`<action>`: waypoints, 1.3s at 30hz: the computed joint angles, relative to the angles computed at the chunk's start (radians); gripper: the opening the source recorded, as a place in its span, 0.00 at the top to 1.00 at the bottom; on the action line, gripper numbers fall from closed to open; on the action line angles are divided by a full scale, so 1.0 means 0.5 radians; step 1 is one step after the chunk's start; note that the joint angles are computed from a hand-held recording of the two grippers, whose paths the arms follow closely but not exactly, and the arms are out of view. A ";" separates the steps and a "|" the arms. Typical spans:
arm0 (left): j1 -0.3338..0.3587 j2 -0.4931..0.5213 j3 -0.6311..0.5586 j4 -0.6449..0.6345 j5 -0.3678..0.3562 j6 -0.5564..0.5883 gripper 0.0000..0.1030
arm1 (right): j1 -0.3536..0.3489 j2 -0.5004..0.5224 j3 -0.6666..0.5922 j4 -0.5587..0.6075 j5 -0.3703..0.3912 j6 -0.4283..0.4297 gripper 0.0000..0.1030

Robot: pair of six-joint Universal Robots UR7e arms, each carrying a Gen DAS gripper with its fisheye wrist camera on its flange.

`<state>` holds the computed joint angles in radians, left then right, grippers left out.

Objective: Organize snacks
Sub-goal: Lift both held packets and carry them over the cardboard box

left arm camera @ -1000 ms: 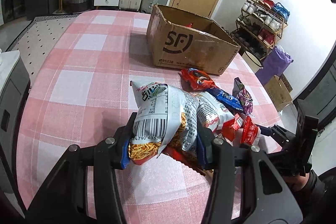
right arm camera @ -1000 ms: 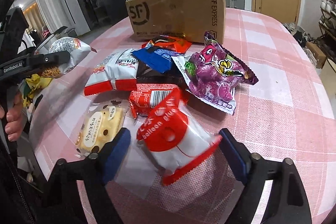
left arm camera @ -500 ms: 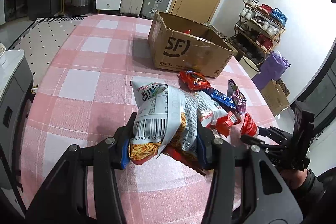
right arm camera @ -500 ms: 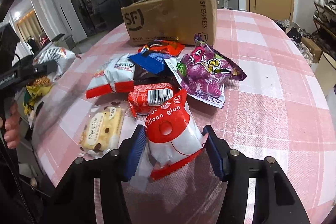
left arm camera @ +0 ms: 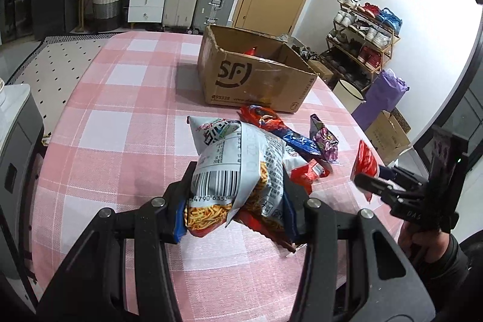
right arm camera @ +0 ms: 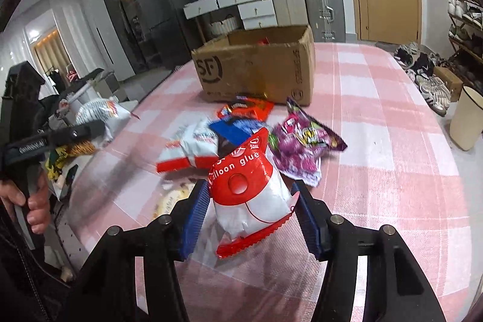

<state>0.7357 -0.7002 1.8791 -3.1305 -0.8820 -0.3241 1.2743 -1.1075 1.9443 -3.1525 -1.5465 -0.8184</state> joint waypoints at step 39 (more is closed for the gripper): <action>0.067 0.249 -1.008 0.595 -0.021 0.335 0.56 | 0.381 0.093 -0.752 0.486 0.203 0.071 0.45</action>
